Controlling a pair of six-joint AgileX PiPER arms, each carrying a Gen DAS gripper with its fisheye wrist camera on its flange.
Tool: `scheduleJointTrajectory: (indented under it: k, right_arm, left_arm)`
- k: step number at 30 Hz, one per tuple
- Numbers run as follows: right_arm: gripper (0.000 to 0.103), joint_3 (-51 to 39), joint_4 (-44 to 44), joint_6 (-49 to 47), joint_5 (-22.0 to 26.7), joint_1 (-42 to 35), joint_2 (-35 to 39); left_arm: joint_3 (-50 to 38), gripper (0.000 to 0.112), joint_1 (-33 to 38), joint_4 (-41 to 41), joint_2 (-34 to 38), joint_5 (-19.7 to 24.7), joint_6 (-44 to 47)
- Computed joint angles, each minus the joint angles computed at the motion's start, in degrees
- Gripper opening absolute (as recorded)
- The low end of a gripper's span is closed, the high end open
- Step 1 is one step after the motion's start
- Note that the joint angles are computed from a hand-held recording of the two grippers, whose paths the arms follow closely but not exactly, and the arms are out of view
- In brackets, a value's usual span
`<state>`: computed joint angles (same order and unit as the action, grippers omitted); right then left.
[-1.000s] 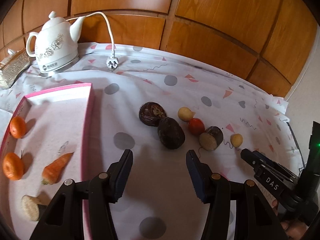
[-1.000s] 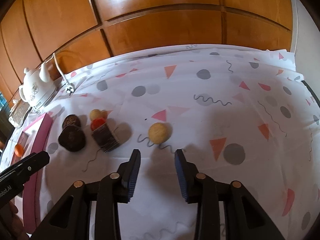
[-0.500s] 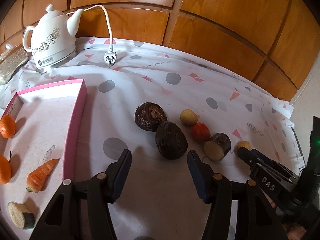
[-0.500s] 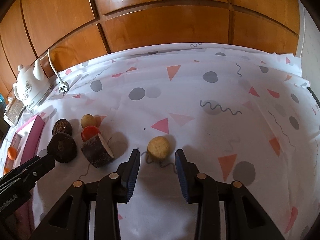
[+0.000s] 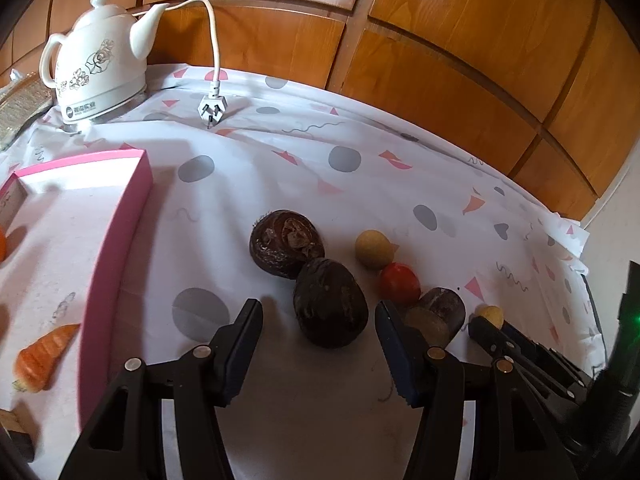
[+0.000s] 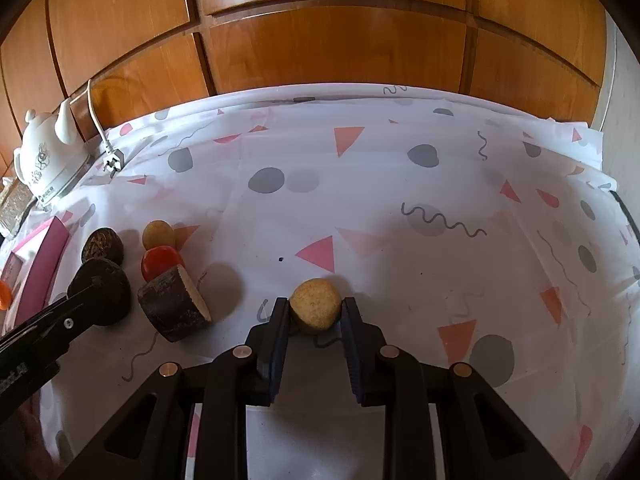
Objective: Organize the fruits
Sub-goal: 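Grasp the yellow round ball with the right gripper while the left grasps a dark round fruit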
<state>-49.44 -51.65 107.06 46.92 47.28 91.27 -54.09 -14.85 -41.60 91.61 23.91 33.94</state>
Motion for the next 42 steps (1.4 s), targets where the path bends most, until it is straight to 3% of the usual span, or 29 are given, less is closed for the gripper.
scheduleJointTrajectory:
  k: [2, 7, 9, 14, 18, 24, 27, 39, 42]
  right_arm:
    - [0.026, 0.77, -0.63, 1.00, -0.81, -0.12, -0.51]
    - [0.026, -0.12, -0.45, 0.49, 0.58, 0.47, 0.30]
    - [0.026, -0.48, -0.34, 0.11, 1.12, 0.61, 0.65]
    - [0.026, -0.39, -0.58, 0.28, 1.10, 0.62, 0.67]
    - [0.026, -0.34, -0.62, 0.37, 1.02, 0.61, 0.60]
    - [0.026, -0.44, -0.52, 0.28, 1.08, 0.65, 0.61]
    - [0.026, -0.31, -0.63, 0.43, 1.03, 0.65, 0.54]
    - [0.026, 1.18, -2.09, 2.76, -0.53, 0.58, -0.37]
    - [0.026, 1.19, -2.21, 2.91, -0.54, 0.63, -0.28]
  left_arm:
    - [0.12, 0.057, -0.48, -0.63, 0.29, -1.22, 0.83]
    - [-0.56, 0.038, -0.56, -3.64, 1.41, -0.67, 4.62]
    - [0.18, 0.037, -1.29, -1.83, 0.57, -1.75, 3.34]
    - [5.30, 0.025, 0.29, -8.31, -4.08, -1.52, 11.98]
    - [8.96, 0.025, 1.33, -13.16, -6.71, -2.10, 19.54]
    - [6.81, 0.027, 7.40, -21.80, -3.25, 6.69, 25.56]
    - [6.37, 0.032, 8.06, -21.98, -2.43, 7.94, 25.06]
    - [3.36, 0.034, 3.55, -13.19, -1.11, 3.61, 15.02]
    - [3.61, 0.034, 3.53, -14.93, -0.73, 3.10, 16.97]
